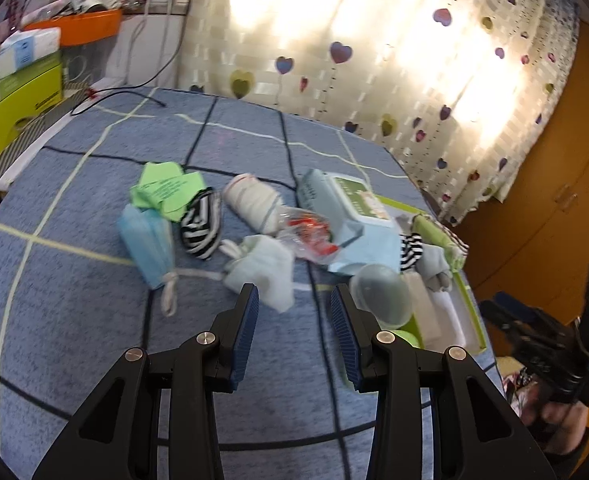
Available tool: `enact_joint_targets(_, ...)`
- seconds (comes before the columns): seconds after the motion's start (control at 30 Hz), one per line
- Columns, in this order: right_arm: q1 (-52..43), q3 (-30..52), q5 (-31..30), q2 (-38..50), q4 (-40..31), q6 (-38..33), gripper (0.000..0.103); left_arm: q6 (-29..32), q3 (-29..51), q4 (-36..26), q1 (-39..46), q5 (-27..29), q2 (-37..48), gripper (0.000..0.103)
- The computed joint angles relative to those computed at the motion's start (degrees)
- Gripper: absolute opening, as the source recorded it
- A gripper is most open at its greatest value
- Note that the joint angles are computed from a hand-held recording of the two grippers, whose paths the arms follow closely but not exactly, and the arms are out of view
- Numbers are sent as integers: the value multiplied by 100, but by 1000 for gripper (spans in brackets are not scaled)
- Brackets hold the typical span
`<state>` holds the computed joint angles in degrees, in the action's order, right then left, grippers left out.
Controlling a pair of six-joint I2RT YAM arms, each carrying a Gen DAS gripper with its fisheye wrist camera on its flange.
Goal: Organize soft objects
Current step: 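Withdraw both open grippers from the tray toward the loose items on the table, then close left gripper on the pale white cloth while right gripper approaches the plastic bag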
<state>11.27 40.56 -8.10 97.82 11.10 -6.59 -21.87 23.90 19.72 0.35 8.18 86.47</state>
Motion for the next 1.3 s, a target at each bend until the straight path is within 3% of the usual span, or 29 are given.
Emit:
enact_joint_targets(0.2,347,-21,70,-207,-73,73,52,35,-108,187,342,161,133,39)
enact_joint_targets(0.47,723,236,163,-10,-140,38,52,90,224,520,490,462,973,39)
enact_joint_targets(0.53,793,320,180,69,-166,33,52,119,342,604,473,496,1177,47)
enact_joint_targets(0.6,842,400,181,143,-202,10,52,186,461,677,422,454,1369,48)
enact_joint_targets(1.07,1163,1223,256,871,-473,-125,52,387,1653,450,140,55,2755,48)
enact_joint_targets(1.2,1310,1511,262,1079,-600,-225,53,345,1835,420,221,197,3040,48)
enact_joint_targets(1.27,1361,1628,229,1168,-647,-252,52,339,1836,496,262,274,3101,47)
enact_joint_targets(1.3,1390,1692,220,1217,-675,-253,52,337,1819,544,282,303,3113,35)
